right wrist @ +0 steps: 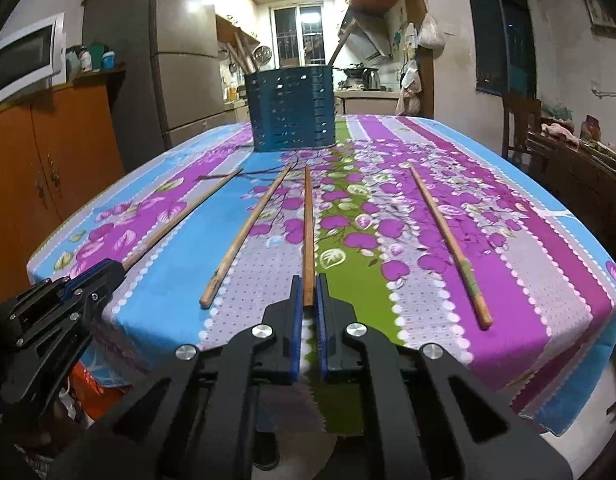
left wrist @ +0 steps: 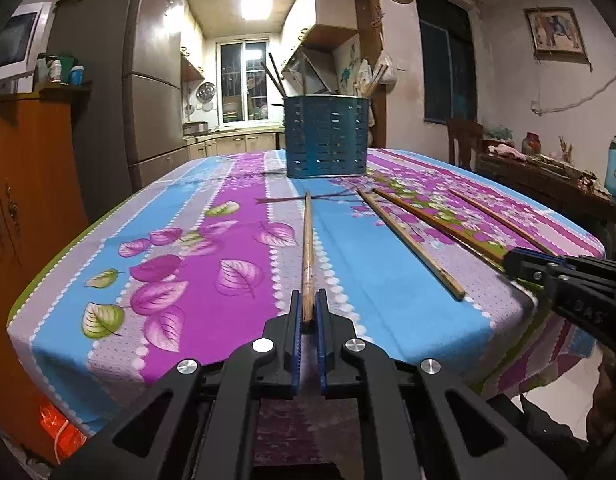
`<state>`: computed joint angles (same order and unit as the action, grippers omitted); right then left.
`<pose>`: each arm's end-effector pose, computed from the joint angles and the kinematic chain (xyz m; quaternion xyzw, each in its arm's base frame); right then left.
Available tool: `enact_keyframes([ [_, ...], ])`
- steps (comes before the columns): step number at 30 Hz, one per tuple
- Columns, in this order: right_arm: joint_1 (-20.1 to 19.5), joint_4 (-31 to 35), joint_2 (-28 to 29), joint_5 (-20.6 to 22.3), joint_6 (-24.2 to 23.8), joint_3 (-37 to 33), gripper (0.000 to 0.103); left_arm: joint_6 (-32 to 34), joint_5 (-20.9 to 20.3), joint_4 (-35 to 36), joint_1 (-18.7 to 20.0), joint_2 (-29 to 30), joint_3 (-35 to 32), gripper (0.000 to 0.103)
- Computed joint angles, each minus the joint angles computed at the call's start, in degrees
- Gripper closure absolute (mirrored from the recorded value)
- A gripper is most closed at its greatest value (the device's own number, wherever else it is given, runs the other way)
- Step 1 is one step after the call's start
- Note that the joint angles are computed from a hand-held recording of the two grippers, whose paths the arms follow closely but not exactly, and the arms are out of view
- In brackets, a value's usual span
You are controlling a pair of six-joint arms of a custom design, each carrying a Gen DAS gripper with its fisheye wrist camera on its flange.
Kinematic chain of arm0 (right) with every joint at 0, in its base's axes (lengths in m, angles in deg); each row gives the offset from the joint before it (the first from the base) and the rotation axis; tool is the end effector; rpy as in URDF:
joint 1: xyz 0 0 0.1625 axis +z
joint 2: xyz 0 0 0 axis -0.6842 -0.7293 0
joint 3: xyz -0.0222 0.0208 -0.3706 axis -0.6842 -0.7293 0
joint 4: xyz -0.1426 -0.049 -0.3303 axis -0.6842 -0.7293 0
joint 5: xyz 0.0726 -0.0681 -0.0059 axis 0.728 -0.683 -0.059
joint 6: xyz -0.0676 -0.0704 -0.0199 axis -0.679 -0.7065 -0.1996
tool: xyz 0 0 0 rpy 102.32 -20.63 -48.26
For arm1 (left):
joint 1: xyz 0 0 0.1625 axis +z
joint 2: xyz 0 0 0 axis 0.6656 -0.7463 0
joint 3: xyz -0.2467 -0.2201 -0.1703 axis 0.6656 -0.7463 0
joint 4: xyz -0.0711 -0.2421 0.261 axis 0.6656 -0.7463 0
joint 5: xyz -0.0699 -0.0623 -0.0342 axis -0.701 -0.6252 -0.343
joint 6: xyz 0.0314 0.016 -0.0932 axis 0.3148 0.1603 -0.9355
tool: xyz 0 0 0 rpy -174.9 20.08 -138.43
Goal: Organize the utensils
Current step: 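Lift both held chopsticks and carry them above the blue holder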
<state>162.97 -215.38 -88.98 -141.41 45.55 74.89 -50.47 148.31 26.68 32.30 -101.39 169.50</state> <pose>0.3788 -0.5217 -0.0835 0.2162 -0.8276 0.4431 0.2682 0.0437 -0.4938 0.2909 0.2736 0.7830 -0.4731 0.2969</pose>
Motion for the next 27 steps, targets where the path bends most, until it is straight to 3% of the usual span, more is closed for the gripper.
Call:
enact_keyframes([
  [6,0.31,-3.60,-0.89,0.33,-2.27,1.16,0.098,1.90,-0.38,-2.12,-0.94,-2.44,0.52,0.095],
  [13,2.01,-9.81,-1.67,1.41,-11.38,0.71,0.098,2.97,-0.26,-1.79,-3.56,-6.17,0.05,0.095],
  [18,2.56,-11.31,-3.89,4.62,-14.50,0.84,0.098,-0.04,1.37,2.76,-5.68,-7.41,-4.49,0.095],
  [27,2.25,-6.33,-8.06,11.56,-15.14,-2.20,0.098,-4.20,3.25,12.83,-8.61,-4.02,-17.50,0.095],
])
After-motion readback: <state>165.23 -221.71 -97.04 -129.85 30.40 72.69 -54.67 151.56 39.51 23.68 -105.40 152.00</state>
